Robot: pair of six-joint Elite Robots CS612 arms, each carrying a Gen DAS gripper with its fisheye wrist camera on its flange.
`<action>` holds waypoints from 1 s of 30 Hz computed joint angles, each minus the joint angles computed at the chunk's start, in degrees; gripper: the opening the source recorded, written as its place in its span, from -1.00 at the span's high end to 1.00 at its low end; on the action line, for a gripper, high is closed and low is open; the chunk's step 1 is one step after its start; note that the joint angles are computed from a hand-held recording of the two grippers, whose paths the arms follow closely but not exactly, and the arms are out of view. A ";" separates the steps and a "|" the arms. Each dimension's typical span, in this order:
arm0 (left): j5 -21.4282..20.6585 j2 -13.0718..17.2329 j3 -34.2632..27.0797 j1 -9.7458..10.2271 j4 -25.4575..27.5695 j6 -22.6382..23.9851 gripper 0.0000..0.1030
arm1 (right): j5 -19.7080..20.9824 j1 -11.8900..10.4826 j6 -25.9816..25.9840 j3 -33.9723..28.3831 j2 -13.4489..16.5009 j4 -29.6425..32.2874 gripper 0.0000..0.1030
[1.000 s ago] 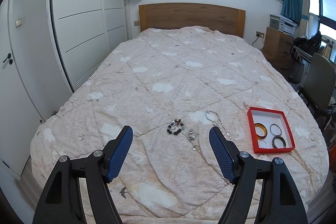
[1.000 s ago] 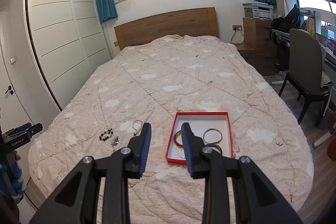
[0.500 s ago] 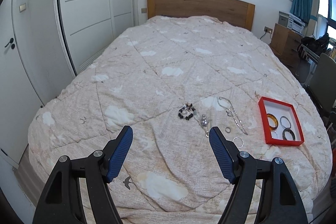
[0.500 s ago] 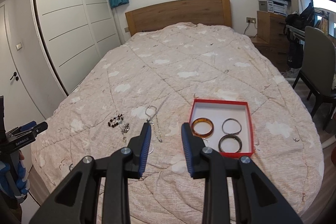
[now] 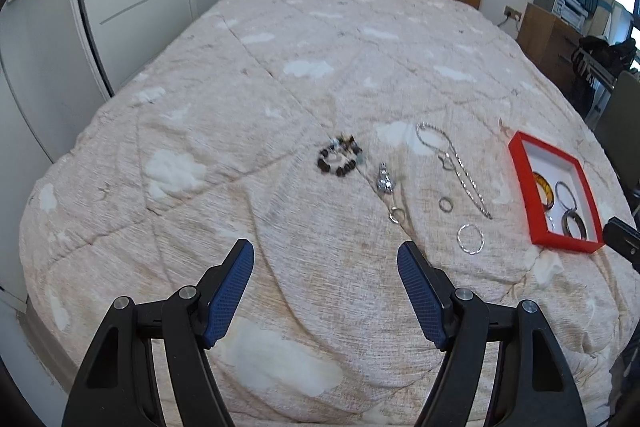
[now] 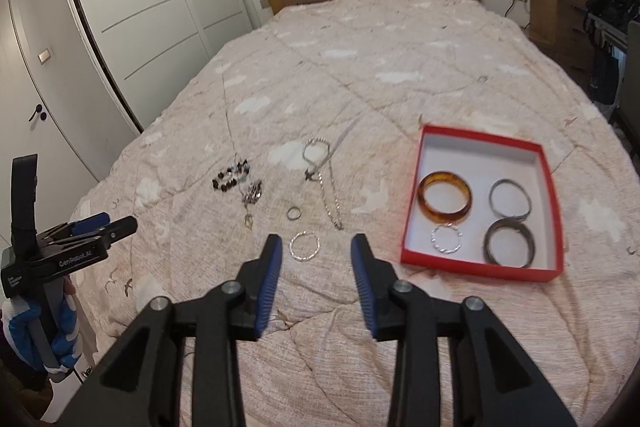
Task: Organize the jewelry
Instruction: 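Move the left tool to the silver ring while the right tool approaches the twisted hoop earring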
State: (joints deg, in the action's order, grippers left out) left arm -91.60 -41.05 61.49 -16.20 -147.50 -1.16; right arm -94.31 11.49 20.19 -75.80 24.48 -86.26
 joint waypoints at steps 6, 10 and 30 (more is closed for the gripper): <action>-2.16 4.51 -5.84 -0.46 6.48 0.92 -0.16 | 4.00 -0.90 -1.05 4.00 -0.03 0.99 0.27; -4.36 7.17 -9.68 -0.56 9.82 1.04 -0.12 | 6.85 -1.56 -1.14 6.70 -0.23 0.97 0.27; -7.11 16.15 -24.39 -1.45 20.64 1.37 0.00 | 12.37 -2.30 -3.98 14.77 -1.76 -0.73 0.27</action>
State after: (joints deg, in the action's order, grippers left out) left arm -98.71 -24.90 37.10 -17.65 -126.85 0.21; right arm -81.94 9.20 16.21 -61.03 22.71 -86.99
